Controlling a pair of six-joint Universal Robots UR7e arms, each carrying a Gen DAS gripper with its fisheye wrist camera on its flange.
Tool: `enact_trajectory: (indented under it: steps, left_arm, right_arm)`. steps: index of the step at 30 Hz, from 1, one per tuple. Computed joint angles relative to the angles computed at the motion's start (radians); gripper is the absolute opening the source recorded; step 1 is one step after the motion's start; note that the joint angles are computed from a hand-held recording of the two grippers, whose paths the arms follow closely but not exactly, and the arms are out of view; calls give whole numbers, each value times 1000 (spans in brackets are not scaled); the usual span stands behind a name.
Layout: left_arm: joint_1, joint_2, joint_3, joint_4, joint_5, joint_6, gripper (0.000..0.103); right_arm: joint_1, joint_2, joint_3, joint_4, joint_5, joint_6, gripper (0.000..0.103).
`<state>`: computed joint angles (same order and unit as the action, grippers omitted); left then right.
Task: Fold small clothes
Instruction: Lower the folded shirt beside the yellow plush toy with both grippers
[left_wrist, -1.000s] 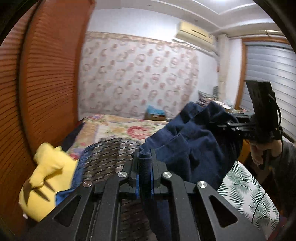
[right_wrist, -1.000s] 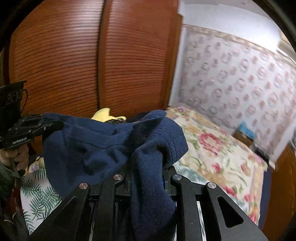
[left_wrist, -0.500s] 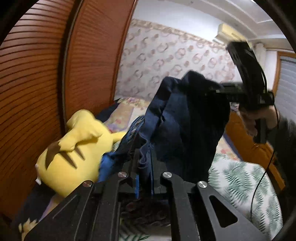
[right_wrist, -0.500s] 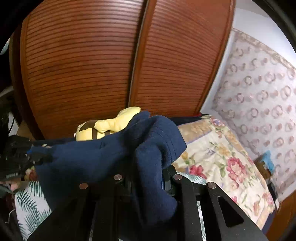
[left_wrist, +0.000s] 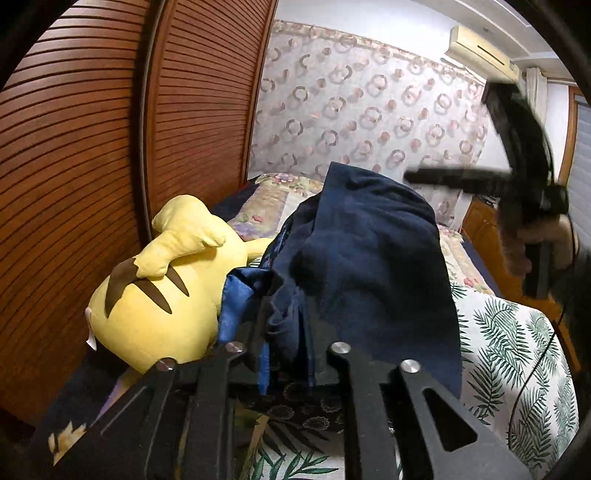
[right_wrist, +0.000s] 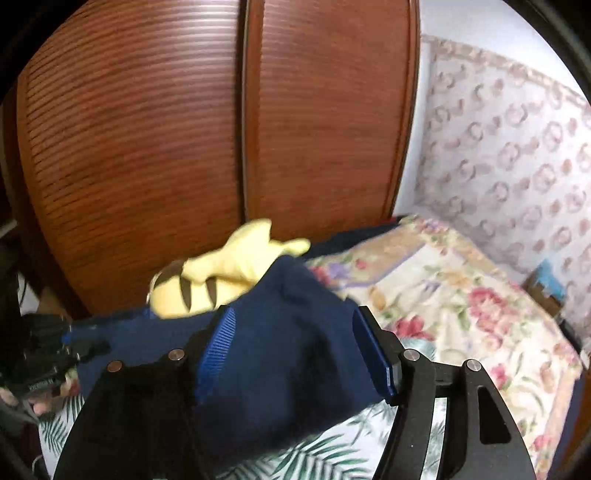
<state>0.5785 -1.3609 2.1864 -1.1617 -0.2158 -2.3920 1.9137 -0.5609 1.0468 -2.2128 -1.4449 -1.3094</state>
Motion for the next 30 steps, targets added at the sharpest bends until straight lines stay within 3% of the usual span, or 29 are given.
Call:
enact_trajectory:
  steps: [1, 3, 5, 7, 8, 11, 17, 22, 26, 30]
  left_arm:
    - [-2, -3, 1, 1, 3, 2, 32]
    - [-13, -2, -5, 49, 8, -39, 43]
    - [-20, 11, -28, 121, 0, -82, 51]
    - [-25, 24, -46, 183, -5, -128, 77]
    - [-30, 28, -51, 216, -1, -158, 80]
    - [-37, 34, -62, 253, -4, -191, 81]
    - [-36, 58, -90, 276, -4, -183, 82]
    - [-44, 97, -138, 346, -25, -220, 82]
    - [-52, 137, -180, 402, -42, -233, 82]
    - [-56, 154, -185, 322, -39, -126, 82]
  right_arm:
    - [-1, 10, -2, -1, -21, 0, 68]
    - [-1, 37, -8, -7, -72, 2, 68]
    - [1, 62, 11, -84, -119, 0, 70]
    - [3, 107, -36, -91, -122, 22, 74]
    - [-1, 119, -56, -71, -108, 47, 76]
    - [-10, 147, -119, 10, -67, 123, 83]
    - [-18, 136, -58, -81, -61, 105, 88]
    - [-27, 43, 129, -254, -87, 107, 88]
    - [-23, -42, 251, -318, -82, 131, 88]
    - [-43, -155, 388, -378, -63, 140, 89]
